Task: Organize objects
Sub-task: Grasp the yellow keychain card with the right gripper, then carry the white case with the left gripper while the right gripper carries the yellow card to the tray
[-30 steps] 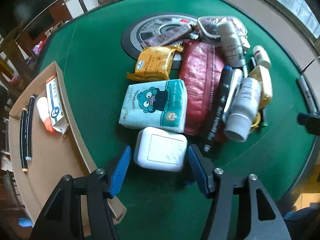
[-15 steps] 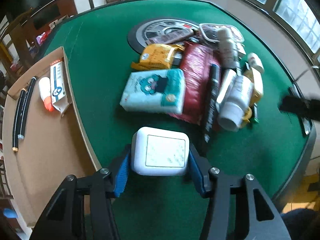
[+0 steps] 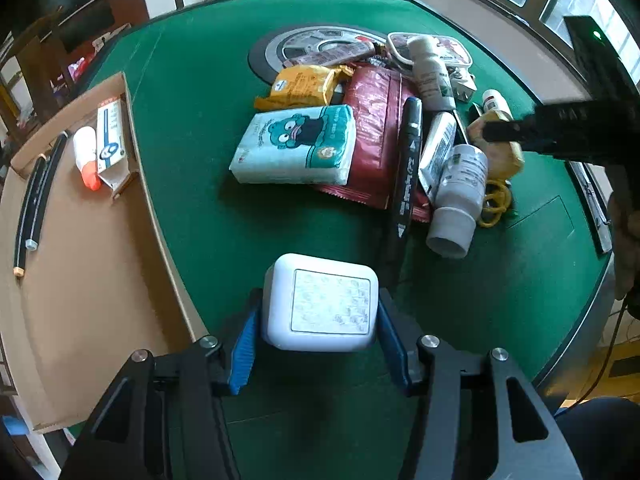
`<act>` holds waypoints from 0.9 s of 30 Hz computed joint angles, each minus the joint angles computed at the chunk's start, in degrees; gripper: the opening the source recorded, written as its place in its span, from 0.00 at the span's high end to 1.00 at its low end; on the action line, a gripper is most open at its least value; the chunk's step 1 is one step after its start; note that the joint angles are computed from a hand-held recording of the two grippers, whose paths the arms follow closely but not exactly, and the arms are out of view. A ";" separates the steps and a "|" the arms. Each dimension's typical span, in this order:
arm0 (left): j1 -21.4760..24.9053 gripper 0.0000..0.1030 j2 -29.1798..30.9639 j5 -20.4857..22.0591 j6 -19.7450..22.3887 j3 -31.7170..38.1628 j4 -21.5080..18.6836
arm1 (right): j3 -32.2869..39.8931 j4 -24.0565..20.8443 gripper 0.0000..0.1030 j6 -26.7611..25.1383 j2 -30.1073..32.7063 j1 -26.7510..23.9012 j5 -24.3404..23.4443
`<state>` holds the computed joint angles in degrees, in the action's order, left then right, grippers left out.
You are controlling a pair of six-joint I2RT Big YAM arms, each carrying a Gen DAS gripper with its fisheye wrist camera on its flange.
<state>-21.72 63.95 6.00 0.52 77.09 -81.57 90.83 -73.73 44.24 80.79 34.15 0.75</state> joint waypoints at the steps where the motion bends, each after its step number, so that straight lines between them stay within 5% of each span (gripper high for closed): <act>1: 0.02 0.48 0.01 -0.09 -0.09 0.00 0.05 | -0.93 0.44 0.80 -0.62 -0.82 -0.12 -0.39; 19: 1.50 0.49 -0.94 3.12 -2.69 2.05 1.67 | -6.99 6.64 0.81 1.70 -11.45 2.23 -0.26; 27: 1.83 0.49 -1.98 3.37 -3.64 2.98 1.63 | -4.69 7.86 0.81 2.91 -10.78 4.12 -0.04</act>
